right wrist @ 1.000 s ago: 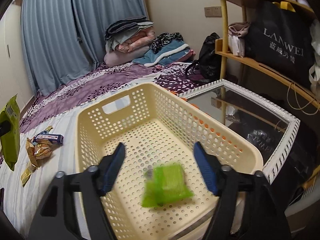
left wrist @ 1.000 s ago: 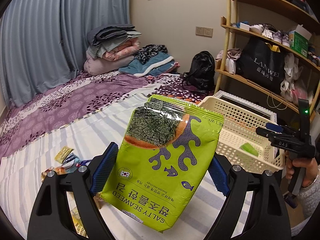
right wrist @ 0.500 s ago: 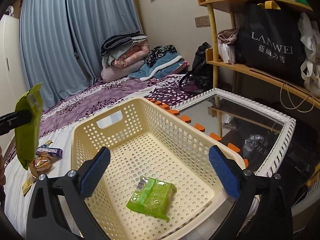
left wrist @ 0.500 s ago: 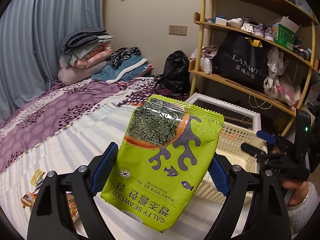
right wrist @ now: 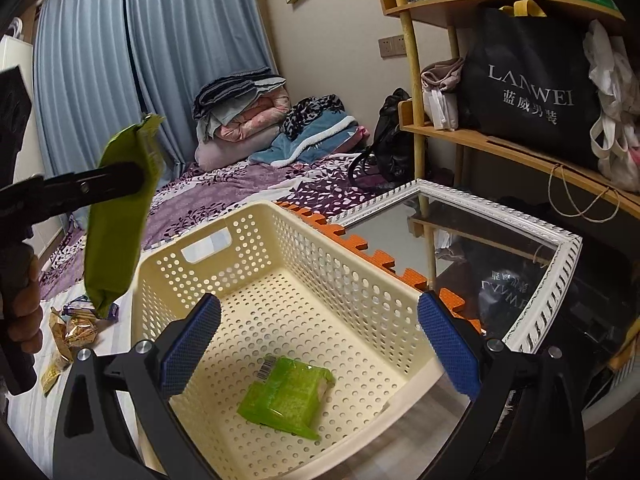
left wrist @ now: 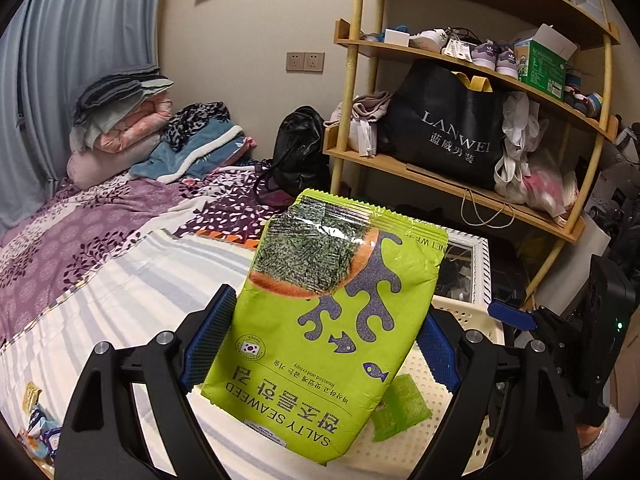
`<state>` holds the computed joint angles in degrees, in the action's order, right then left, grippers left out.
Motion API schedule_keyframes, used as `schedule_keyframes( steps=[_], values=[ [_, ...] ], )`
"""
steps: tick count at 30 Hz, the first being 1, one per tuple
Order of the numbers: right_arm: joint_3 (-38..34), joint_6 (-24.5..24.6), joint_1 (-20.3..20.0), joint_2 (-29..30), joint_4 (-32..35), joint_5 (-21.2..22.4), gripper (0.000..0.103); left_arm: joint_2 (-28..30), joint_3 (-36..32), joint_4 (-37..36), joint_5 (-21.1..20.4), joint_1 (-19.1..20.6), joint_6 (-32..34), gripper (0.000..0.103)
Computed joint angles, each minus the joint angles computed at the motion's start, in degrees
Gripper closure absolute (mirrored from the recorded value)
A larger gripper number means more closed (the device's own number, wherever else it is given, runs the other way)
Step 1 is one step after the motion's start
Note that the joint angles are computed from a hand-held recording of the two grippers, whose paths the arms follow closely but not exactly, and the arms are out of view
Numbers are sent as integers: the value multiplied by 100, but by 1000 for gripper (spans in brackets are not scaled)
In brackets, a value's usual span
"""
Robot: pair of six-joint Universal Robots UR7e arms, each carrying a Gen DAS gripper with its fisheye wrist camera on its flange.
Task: Organize snacks
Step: 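Lower the seaweed bag into the basket and open the left gripper, then move both tools back toward the remaining snack pile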
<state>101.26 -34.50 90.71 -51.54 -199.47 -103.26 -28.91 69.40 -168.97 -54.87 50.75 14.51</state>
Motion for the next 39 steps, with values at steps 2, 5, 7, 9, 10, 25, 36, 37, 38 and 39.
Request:
schedule_keyframes(
  steps=[2,5,7,9,10,25,36,37,38,39],
  values=[
    [15,-14,-8,-13,9,7,5,78,-104,55,-55,18,-22,17],
    [36,-31,-8,-23,-65,14,5,170,-210,121,-81,37,-61,16],
    [42,-24,-10,-29,-118,25,5,231,-290,164,-55,45,-65,16],
    [51,-12,-11,-32,-200,42,5,269,-345,215,-8,47,-79,7],
    [62,-13,-8,-29,-251,50,5,288,-361,194,68,40,-82,3],
    [72,-129,192,84,-1140,-208,5,240,-139,-303,1303,-57,180,3],
    [199,-419,396,69,-1134,-91,5,-62,374,-955,2068,-122,270,3],
    [210,-445,423,78,-1144,-96,5,-108,442,-1016,2117,-126,270,3],
    [215,-471,450,86,-1134,-110,5,-133,490,-1094,2189,-137,296,3],
    [220,-487,480,91,-1099,-116,5,-160,546,-1193,2266,-145,343,3]
  ],
)
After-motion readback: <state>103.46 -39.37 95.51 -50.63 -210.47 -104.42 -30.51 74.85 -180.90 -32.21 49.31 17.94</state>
